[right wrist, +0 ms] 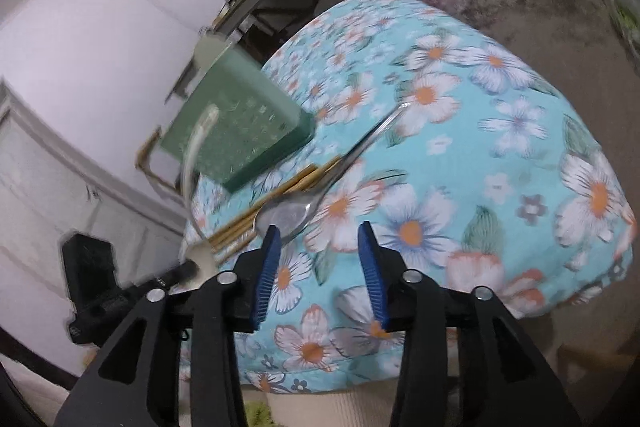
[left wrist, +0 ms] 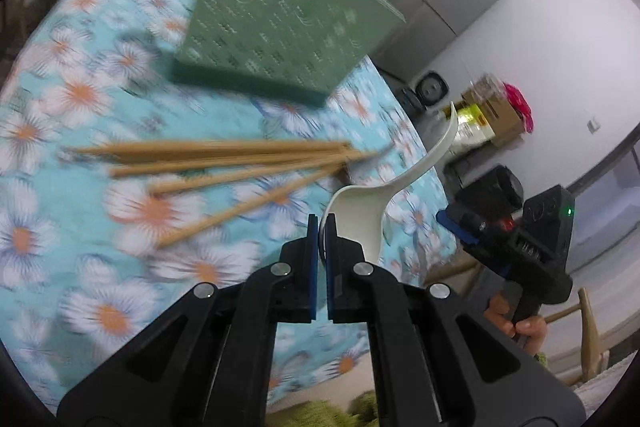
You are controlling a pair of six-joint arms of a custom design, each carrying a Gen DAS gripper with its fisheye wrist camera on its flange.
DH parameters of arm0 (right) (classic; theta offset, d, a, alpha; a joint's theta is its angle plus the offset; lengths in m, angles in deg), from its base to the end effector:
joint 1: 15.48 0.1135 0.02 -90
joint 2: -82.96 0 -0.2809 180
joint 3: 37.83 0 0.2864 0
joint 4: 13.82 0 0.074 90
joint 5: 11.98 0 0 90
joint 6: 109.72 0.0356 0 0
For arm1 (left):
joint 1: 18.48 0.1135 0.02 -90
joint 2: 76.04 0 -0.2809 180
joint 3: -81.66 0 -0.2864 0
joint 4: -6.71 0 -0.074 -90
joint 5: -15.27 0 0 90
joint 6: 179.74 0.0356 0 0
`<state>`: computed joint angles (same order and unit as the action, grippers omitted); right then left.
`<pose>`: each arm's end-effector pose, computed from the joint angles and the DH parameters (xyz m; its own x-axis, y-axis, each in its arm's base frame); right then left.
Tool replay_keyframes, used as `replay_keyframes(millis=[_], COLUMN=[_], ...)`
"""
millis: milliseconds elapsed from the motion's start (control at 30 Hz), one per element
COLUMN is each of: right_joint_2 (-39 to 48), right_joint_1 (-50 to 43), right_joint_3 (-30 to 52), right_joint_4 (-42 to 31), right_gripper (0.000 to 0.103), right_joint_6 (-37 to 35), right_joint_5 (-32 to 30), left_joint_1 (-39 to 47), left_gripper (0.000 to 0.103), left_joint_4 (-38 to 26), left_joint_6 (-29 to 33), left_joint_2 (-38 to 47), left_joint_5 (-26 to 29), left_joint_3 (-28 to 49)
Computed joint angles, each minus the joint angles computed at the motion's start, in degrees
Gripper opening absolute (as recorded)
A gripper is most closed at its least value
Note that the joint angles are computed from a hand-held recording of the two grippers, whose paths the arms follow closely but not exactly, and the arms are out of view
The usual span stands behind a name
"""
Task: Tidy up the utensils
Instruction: 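Grasp the metal spoon with the right tool while the left tool holds the ladle raised, then carry the white ladle into the green holder and open the left tool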
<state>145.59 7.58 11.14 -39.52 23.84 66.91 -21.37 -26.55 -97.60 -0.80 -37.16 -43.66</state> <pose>0.2305 0.1056 0.2262 -0.7822 0.4019 -0.4761 0.0242 0.7831 0.6214 0.2755 -0.0356 0.2020 -0.8532 -0.0655 -0.5175 0.2854 0.7718 -0.5683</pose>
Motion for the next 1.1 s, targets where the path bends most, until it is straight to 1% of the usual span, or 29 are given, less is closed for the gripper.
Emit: replay_keyframes(millis=[100, 133, 200, 333, 400, 567, 733, 767, 800, 833, 867, 1000, 1100], right_joint_2=[6.9, 9.6, 14.7, 22.7, 26.8, 33.5, 37.4, 37.8, 38.2, 38.7, 38.9, 37.3, 35.0], right_joint_1=[6.0, 8.3, 12.8, 18.2, 19.8, 22.7, 23.4, 23.5, 23.8, 24.0, 24.3, 24.6, 24.7], right_joint_3=[5.5, 7.8, 12.7, 18.8, 21.2, 25.6, 27.8, 28.0, 28.4, 28.8, 29.0, 28.1, 27.2], right_joint_4=[-1.5, -2.4, -4.7, -6.2, -6.7, -7.5, -6.0, -5.8, -6.0, -6.4, -7.0, -7.7, -8.7], right_gripper=[0.046, 0.047, 0.047, 0.048, 0.048, 0.048, 0.047, 0.042, 0.033, 0.028, 0.021, 0.013, 0.011], right_joint_6=[-3.9, -5.8, -10.1, -16.3, -18.6, -23.4, -24.5, -24.5, -24.5, -24.5, -24.1, -22.4, -21.8], right_joint_5=[5.9, 8.9, 16.6, 26.9, 30.2, 38.4, 42.6, 43.2, 44.1, 45.2, 46.5, 48.6, 48.8], left_joint_1=[4.3, 6.1, 7.9, 11.4, 12.8, 14.0, 13.6, 13.6, 13.5, 13.3, 13.2, 13.1, 13.5], left_gripper=[0.002, 0.002, 0.002, 0.002, 0.002, 0.002, 0.002, 0.002, 0.002, 0.002, 0.002, 0.002, 0.002], left_joint_4=[-1.4, -1.9, -2.1, -3.0, -3.2, -2.9, -2.2, -2.2, -2.3, -2.1, -2.2, -2.7, -3.5], left_joint_6=[2.2, 3.0, 3.5, 4.3, 4.7, 4.9, 4.7, 4.8, 4.9, 4.9, 5.0, 5.3, 5.8], left_joint_2=[-1.4, -1.8, -1.8, -1.5, -1.5, -2.0, -1.5, -1.6, -1.9, -2.0, -2.3, -4.0, -5.1], left_joint_5=[0.3, 0.6, 0.8, 0.1, -0.4, -2.2, -3.7, -3.9, -4.2, -4.5, -4.8, -5.7, -5.5], left_joint_3=[0.4, 0.5, 0.9, 1.9, 2.3, 2.1, 2.2, 2.3, 2.4, 2.5, 2.6, 3.3, 4.5])
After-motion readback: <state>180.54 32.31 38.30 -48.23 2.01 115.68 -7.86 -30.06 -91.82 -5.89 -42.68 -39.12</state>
